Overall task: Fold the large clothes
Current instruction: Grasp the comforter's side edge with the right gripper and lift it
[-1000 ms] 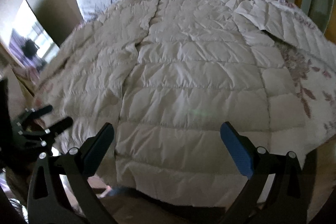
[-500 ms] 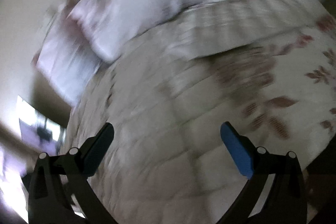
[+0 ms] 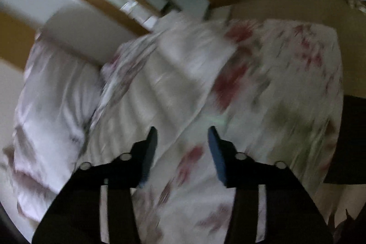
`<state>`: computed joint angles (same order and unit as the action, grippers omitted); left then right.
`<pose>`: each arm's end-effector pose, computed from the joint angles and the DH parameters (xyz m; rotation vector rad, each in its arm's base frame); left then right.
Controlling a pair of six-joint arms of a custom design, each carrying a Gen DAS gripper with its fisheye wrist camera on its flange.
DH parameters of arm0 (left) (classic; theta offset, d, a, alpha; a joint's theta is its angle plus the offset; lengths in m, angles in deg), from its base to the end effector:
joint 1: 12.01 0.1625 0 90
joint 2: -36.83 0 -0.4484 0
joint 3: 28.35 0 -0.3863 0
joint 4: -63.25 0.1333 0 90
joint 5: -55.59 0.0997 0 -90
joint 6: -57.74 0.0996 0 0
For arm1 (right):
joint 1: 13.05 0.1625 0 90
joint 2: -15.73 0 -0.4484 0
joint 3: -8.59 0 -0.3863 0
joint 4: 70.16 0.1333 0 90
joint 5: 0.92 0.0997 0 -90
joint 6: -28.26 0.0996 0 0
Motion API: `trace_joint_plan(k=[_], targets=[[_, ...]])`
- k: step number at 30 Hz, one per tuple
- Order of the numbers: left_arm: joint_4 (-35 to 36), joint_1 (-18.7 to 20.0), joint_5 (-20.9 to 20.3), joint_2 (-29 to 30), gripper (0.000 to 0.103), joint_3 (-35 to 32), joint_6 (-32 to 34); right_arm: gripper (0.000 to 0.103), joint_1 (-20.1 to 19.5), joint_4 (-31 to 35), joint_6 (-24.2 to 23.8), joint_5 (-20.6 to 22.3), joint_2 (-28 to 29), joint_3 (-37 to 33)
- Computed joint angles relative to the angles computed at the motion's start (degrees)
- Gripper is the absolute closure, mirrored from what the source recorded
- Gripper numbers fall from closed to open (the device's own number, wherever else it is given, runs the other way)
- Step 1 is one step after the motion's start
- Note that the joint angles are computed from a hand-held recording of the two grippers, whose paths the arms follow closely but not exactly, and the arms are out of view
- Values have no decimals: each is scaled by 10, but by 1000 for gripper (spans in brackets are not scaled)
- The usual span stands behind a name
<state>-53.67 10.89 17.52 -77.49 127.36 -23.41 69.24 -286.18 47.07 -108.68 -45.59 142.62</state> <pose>-0.0893 -0.2675 0.2313 -0.1497 2.4569 -1.0654 0.0395 -0.4752 0.2103 -0.8006 -2.5018 1.3479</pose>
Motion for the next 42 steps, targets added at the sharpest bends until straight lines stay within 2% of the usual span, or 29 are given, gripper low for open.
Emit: trace_joint_plan(k=[3, 9, 11, 14, 18, 22, 25, 31, 36, 42], targets=[[-19, 19, 4, 21, 1, -6, 22, 71, -29, 14, 5, 26, -9, -11], [-38, 43, 9, 51, 1, -19, 59, 86, -42, 20, -6, 14, -5, -39], [-44, 50, 9, 54, 1, -22, 71, 94, -22, 30, -13, -22, 15, -65], [-60, 57, 8, 50, 1, -22, 88, 99, 2, 27, -45, -64, 31, -85], [-88, 63, 11, 40, 1, -18, 110, 99, 43, -21, -127, -113, 48, -93], [-52, 63, 23, 36, 1, -30, 100, 99, 88, -52, -201, -125, 66, -105], [-25, 62, 31, 35, 1, -38, 90, 99, 127, -68, -250, -104, 79, -111], [-10, 55, 46, 14, 1, -33, 73, 99, 193, -46, -308, -38, 106, -120], [-22, 54, 54, 3, 1, -29, 83, 99, 241, -1, -330, 3, 133, -127], [-80, 58, 79, 7, 1, -36, 142, 99, 278, 87, -332, 45, 191, -154]])
